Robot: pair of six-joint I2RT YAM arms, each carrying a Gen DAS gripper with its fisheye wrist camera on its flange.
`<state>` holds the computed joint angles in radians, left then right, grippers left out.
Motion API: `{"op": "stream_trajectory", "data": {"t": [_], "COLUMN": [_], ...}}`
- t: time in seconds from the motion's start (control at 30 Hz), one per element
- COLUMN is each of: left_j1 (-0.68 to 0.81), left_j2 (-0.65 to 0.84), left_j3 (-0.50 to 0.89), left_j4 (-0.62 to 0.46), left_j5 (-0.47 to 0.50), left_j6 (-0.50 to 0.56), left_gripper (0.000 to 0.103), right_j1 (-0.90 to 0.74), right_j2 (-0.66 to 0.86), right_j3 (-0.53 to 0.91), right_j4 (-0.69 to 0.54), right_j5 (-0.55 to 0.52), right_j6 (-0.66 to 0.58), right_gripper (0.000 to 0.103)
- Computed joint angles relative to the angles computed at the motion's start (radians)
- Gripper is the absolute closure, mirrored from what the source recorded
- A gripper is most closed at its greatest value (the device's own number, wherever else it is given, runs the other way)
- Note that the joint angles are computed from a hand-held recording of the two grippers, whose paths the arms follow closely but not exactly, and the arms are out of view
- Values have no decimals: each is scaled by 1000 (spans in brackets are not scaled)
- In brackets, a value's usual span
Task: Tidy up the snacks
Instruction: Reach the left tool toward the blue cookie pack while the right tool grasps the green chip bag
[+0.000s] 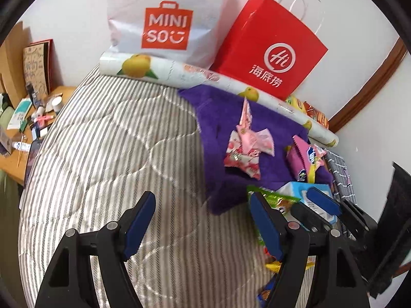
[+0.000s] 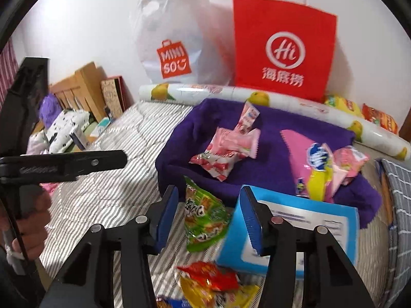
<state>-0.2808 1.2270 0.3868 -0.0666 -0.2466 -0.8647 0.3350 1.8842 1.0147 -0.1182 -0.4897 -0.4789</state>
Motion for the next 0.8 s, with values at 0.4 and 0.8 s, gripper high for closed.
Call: {"op": "stream_trajectory", "data": {"t": [0.4, 0.8], "left_j1": [-14, -304], "left_j2": [-16, -34], "left_j3": [-57, 7], "left_j4": [37, -101], "left_j5": [9, -166], "left_j6": [-13, -208], "left_gripper": [29, 29], "right_j1": [44, -186], "right_j2": [60, -354], "right_j3": [2, -172], "right_j4": [59, -18], "right_j5": [33, -157], "right_j6": [7, -11], "right_gripper": [90, 90]}}
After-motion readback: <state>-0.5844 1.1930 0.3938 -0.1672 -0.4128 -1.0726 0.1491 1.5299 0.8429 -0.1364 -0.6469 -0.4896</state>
